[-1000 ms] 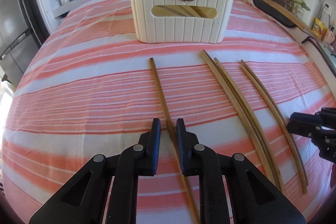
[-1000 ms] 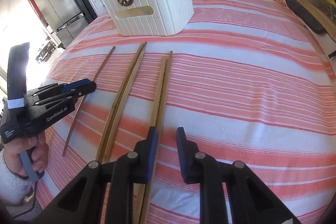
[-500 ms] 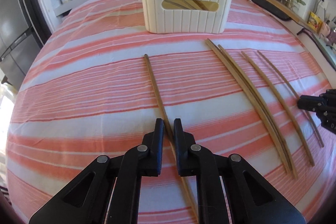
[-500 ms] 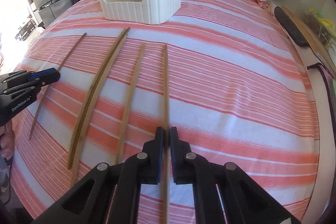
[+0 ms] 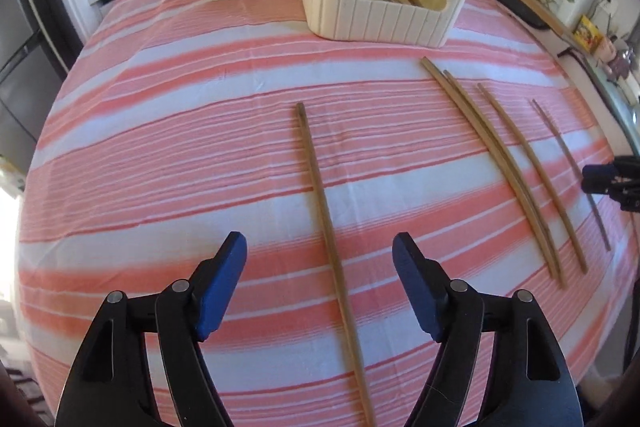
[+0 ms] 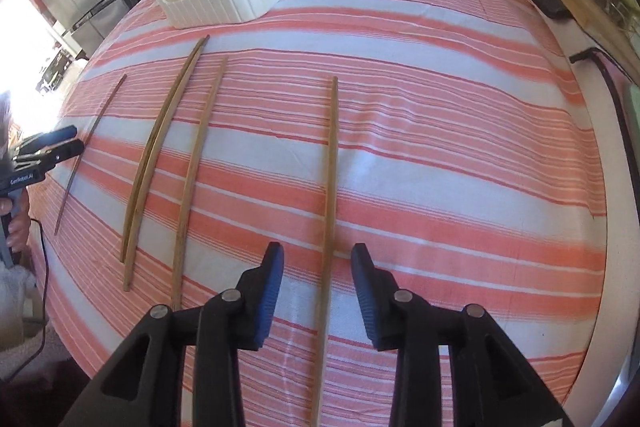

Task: Organize utensils
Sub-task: 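Grasp a wooden chopstick with the left gripper while the right gripper grasps another chopstick, then lower both held chopsticks into the white holder and open both grippers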

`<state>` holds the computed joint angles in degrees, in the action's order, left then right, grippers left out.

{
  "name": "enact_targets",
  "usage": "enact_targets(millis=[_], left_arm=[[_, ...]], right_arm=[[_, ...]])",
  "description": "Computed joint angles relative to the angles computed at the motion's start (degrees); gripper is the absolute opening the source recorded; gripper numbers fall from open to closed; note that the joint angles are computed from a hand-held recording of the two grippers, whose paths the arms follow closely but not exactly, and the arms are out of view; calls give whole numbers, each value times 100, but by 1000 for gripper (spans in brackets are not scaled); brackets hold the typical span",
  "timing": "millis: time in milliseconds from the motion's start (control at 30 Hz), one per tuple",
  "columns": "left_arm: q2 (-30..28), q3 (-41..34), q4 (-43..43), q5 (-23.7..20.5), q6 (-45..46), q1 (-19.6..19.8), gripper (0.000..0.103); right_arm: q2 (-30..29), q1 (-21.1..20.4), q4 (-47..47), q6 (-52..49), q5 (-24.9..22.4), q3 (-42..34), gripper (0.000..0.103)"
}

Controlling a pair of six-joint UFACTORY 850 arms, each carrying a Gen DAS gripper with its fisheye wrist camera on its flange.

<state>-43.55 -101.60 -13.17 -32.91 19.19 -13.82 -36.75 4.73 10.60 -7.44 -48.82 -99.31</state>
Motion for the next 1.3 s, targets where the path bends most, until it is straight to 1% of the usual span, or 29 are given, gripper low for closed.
enact_targets(millis=[100,167,233,267,300,333,367,400,433,467,500,533,567,700,767,867,1000,1100,1167,1233,1300], left_arm=[[-382,-567,546,-373,-323,-88,77],[-612,-951,727,-551,-394,-130,78],[-950,-1551,774,-928,-520,-140,73],[-1133,-1881,806,-1112,-615,-144,65],[-1305,-2195,855,-1268,-710,-151,59],[-1476,-2508,887,-1407,-800,-158,46],[-1643,-2813,849,-1547,-837,-156,19],[-1810,-3112,812,-1691,-857,-153,5],[-1919,-3315,706,-1788,-838,-140,5],[-1933,-3355,601,-1764,-834,-121,4],[-1826,-3206,535,-1617,-845,-104,4],[-1641,-2945,421,-1419,-796,-80,4],[-1353,-2538,157,-1129,-627,-35,4],[-287,-1186,-949,-305,316,102,4],[195,-634,-1554,15,875,124,4],[811,32,-2497,322,1799,214,4],[1154,341,-3424,508,2644,296,4],[1239,376,-3856,621,3034,341,4],[1227,306,-3995,670,3093,341,4],[1164,121,-4094,576,3103,394,4],[1078,-143,-4078,517,2994,419,4]], right_arm=[[-301,123,-333,-38,-252,-435,36],[-519,187,-501,-47,-336,-766,36],[-826,217,-646,40,-467,-1239,36],[-986,222,-722,151,-517,-1489,36],[-1178,217,-753,258,-609,-1783,36],[-1351,209,-734,318,-671,-2054,34],[-1516,212,-735,339,-724,-2318,26],[-1674,235,-842,375,-784,-2563,9],[-1800,260,-965,431,-809,-2770,6],[-1889,255,-936,465,-826,-2923,6],[-1894,242,-871,523,-760,-2944,6],[-1797,218,-763,552,-591,-2825,6],[-1603,198,-612,533,-304,-2568,6],[-498,126,236,-13,929,-1257,6],[39,118,619,-366,1404,-703,6],[767,115,1004,-859,2018,43,6],[1325,232,984,-992,2554,533,6],[1369,267,992,-1060,2794,507,6],[1383,273,853,-956,2949,497,6],[1344,269,801,-850,3015,397,6],[1204,252,831,-798,3012,128,6]])
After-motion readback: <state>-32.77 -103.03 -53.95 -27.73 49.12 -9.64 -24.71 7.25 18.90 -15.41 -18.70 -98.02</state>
